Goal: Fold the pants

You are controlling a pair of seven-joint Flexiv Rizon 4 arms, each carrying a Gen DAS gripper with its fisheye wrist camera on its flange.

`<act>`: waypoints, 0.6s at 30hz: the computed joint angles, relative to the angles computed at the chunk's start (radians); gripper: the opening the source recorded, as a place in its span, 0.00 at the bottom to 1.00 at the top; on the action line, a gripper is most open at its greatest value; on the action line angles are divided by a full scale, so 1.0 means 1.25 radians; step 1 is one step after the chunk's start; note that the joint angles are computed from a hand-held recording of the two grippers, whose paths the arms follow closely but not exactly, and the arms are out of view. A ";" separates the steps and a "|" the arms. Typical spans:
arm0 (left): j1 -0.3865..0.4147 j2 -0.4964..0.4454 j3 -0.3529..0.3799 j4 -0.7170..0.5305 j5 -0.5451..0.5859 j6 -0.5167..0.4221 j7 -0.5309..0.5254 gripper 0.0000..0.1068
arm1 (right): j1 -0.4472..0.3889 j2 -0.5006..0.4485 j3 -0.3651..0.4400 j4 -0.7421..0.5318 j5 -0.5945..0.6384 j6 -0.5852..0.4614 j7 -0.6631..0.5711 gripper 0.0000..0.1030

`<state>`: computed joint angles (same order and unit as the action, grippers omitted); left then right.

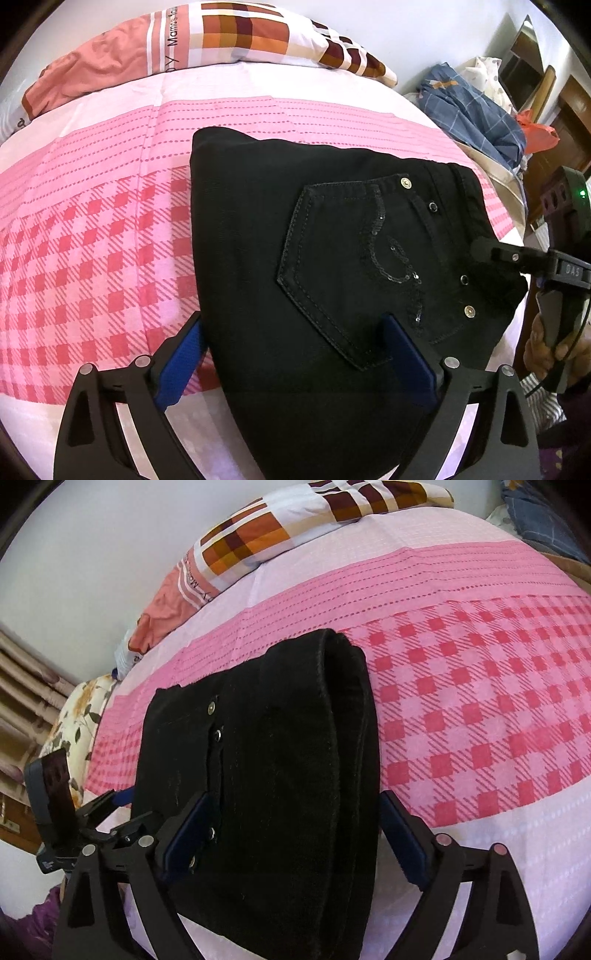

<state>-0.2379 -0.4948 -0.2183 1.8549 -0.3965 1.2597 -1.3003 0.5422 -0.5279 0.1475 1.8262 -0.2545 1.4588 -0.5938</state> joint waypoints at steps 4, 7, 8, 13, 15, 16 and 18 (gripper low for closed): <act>-0.012 -0.010 0.024 -0.027 0.027 -0.023 -0.020 0.89 | 0.001 -0.006 -0.005 0.004 0.002 0.026 -0.003 0.89; -0.009 -0.020 0.025 -0.044 0.030 -0.031 -0.025 0.89 | 0.034 -0.007 -0.045 0.014 -0.016 0.052 0.008 0.94; -0.008 -0.023 0.024 -0.047 0.032 -0.030 -0.025 0.89 | 0.044 -0.010 -0.061 0.015 -0.025 0.062 0.010 0.96; 0.033 -0.031 -0.036 -0.027 -0.008 0.010 0.034 0.90 | 0.052 -0.022 -0.070 -0.005 -0.058 0.045 -0.015 0.96; 0.033 -0.037 -0.041 -0.036 -0.006 0.005 0.068 0.85 | 0.037 -0.028 -0.058 -0.017 -0.080 0.027 -0.010 0.52; 0.011 -0.039 -0.012 -0.047 0.021 0.005 0.062 0.74 | 0.013 -0.034 -0.026 -0.028 -0.050 0.023 -0.038 0.49; 0.001 -0.036 -0.002 -0.044 0.035 0.026 0.063 0.58 | -0.058 -0.056 0.067 -0.047 0.009 0.049 -0.077 0.41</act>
